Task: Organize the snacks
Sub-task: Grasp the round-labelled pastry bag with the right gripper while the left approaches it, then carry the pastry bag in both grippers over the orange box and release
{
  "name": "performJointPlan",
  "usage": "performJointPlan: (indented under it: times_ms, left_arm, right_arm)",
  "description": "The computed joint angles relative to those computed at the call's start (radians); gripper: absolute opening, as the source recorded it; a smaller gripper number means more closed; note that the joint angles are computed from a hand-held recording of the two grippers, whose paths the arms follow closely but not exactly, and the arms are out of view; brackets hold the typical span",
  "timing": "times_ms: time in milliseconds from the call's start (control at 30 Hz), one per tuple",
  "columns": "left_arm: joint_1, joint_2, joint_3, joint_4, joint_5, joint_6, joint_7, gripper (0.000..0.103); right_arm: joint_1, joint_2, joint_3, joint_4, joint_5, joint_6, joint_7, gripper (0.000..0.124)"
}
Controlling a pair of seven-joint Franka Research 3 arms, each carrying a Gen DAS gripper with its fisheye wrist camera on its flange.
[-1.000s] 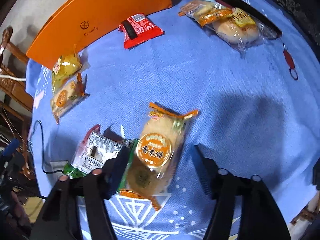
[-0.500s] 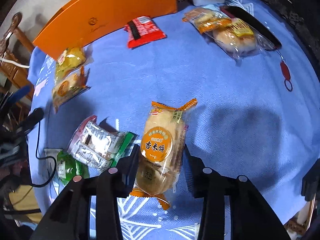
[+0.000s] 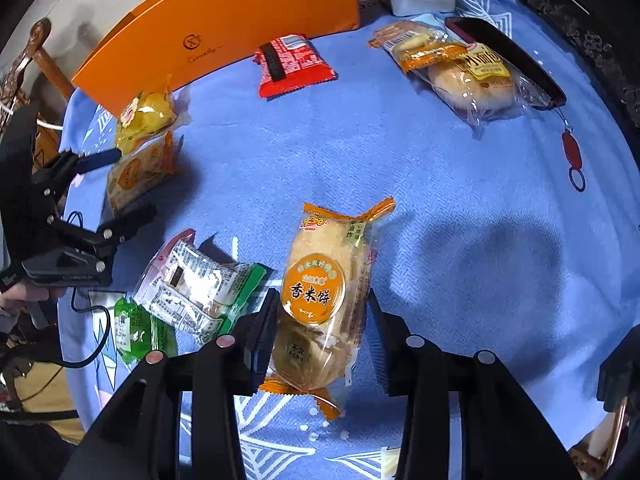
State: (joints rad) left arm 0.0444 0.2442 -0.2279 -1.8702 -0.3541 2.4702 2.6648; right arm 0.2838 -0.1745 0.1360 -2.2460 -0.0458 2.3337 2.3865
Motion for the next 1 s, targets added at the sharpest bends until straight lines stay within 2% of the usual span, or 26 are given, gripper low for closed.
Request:
performJointPlan:
  times_ms: [33, 100, 133, 200, 233, 300, 400, 567, 800, 1000]
  left_arm:
    - [0.004, 0.002, -0.004, -0.002, -0.014, -0.003, 0.012, 0.098]
    - [0.012, 0.007, -0.008, 0.003, -0.036, -0.019, 0.028, 0.085]
    - [0.020, 0.010, -0.011, 0.011, -0.060, -0.039, 0.033, 0.084]
    - [0.025, 0.011, -0.010, 0.012, -0.084, -0.045, 0.037, 0.073]
    - [0.029, 0.014, -0.011, 0.017, -0.100, -0.057, 0.044, 0.071]
    - [0.032, 0.011, -0.011, 0.013, -0.121, -0.053, 0.057, 0.058]
    - [0.037, 0.010, -0.010, 0.015, -0.149, -0.057, 0.079, 0.045]
    - [0.037, -0.007, -0.008, -0.010, -0.186, -0.026, 0.106, 0.036]
    - [0.042, -0.054, 0.004, -0.038, -0.273, -0.036, 0.117, 0.035]
    - [0.035, -0.116, 0.034, -0.052, -0.367, -0.053, 0.125, 0.035]
  right_arm:
    - [-0.002, 0.003, -0.002, 0.001, -0.001, 0.003, 0.004, 0.043]
    - [-0.006, 0.006, -0.004, -0.001, 0.001, 0.004, 0.019, 0.043]
    - [-0.008, 0.007, -0.006, -0.001, 0.004, 0.005, 0.023, 0.043]
    - [-0.010, 0.005, -0.006, -0.006, 0.004, 0.007, 0.038, 0.043]
    - [-0.011, 0.004, -0.006, -0.006, 0.002, 0.006, 0.043, 0.043]
    - [-0.011, 0.006, -0.004, -0.006, -0.002, 0.007, 0.055, 0.043]
    - [-0.010, 0.010, -0.002, -0.001, -0.011, 0.003, 0.068, 0.042]
    - [-0.006, 0.022, 0.003, 0.014, -0.039, -0.004, 0.101, 0.042]
    - [-0.003, 0.006, 0.010, 0.022, -0.099, -0.003, 0.147, 0.041]
    - [-0.013, -0.016, 0.010, 0.041, -0.140, 0.012, 0.131, 0.041]
